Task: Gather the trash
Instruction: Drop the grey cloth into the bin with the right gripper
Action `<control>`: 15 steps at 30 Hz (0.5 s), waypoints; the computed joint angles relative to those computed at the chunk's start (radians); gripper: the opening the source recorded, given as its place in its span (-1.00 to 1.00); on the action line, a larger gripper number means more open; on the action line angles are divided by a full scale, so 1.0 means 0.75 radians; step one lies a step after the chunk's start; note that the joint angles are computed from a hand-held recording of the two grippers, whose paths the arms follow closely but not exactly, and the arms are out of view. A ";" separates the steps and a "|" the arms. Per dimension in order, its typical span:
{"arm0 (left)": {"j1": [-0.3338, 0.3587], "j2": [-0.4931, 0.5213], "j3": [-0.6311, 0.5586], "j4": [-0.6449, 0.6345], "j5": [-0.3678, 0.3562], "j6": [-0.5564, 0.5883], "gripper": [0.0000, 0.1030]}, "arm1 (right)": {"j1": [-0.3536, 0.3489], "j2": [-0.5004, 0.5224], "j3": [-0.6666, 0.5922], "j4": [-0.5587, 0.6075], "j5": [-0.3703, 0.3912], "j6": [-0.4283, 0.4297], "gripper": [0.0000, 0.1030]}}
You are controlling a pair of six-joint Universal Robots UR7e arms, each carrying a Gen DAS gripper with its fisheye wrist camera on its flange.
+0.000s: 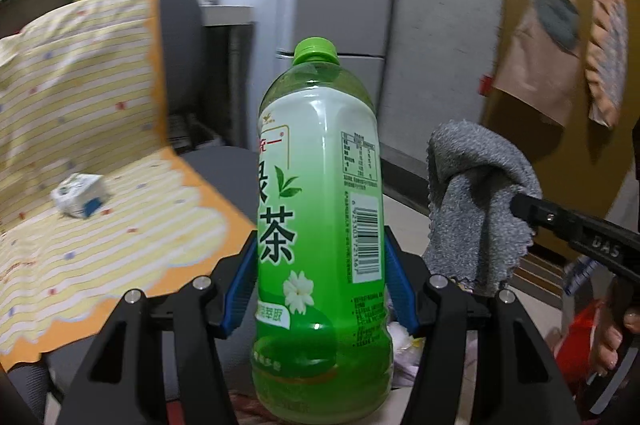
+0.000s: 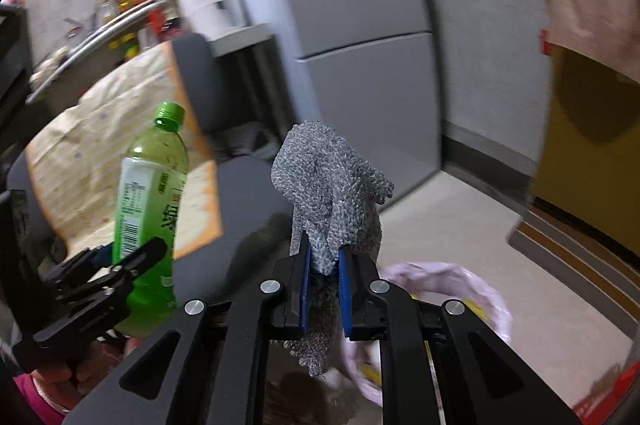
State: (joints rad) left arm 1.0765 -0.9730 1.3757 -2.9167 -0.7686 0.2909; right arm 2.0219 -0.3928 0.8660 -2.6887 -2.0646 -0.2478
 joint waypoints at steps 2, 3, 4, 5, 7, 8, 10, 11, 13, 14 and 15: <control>-0.002 0.025 -0.012 0.020 -0.022 -0.005 0.10 | -0.011 -0.012 0.026 -0.020 -0.042 0.004 -0.74; -0.002 0.035 -0.020 0.033 -0.031 -0.009 0.10 | -0.018 -0.015 0.037 -0.031 -0.069 0.005 -0.72; -0.001 0.044 -0.024 0.046 -0.042 -0.016 0.10 | -0.023 -0.016 0.047 -0.042 -0.093 0.001 -0.71; 0.000 0.046 -0.024 0.054 -0.047 -0.020 0.10 | -0.028 -0.020 0.062 -0.055 -0.117 -0.005 -0.68; 0.005 0.054 -0.038 0.079 -0.055 -0.027 0.10 | -0.043 -0.010 0.060 -0.048 -0.166 -0.003 -0.58; 0.009 0.058 -0.042 0.078 -0.059 -0.023 0.10 | -0.051 -0.006 0.057 -0.035 -0.181 0.013 -0.52; 0.011 0.060 -0.043 0.087 -0.057 -0.030 0.10 | -0.066 -0.005 0.063 -0.027 -0.201 0.054 -0.12; 0.014 0.062 -0.046 0.092 -0.053 -0.034 0.10 | -0.071 -0.003 0.058 -0.014 -0.203 0.068 -0.04; 0.019 0.063 -0.051 0.109 -0.055 -0.046 0.10 | -0.078 0.000 0.057 -0.015 -0.213 0.085 -0.01; 0.021 0.061 -0.052 0.118 -0.055 -0.052 0.10 | -0.078 0.004 0.052 -0.021 -0.215 0.083 -0.01; 0.022 0.062 -0.053 0.124 -0.053 -0.055 0.10 | -0.077 0.004 0.052 -0.034 -0.211 0.076 -0.01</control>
State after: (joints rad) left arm 1.0929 -0.9265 1.3361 -2.8240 -0.8081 0.2495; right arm 1.9642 -0.3895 0.9048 -2.7144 -2.2228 -0.1906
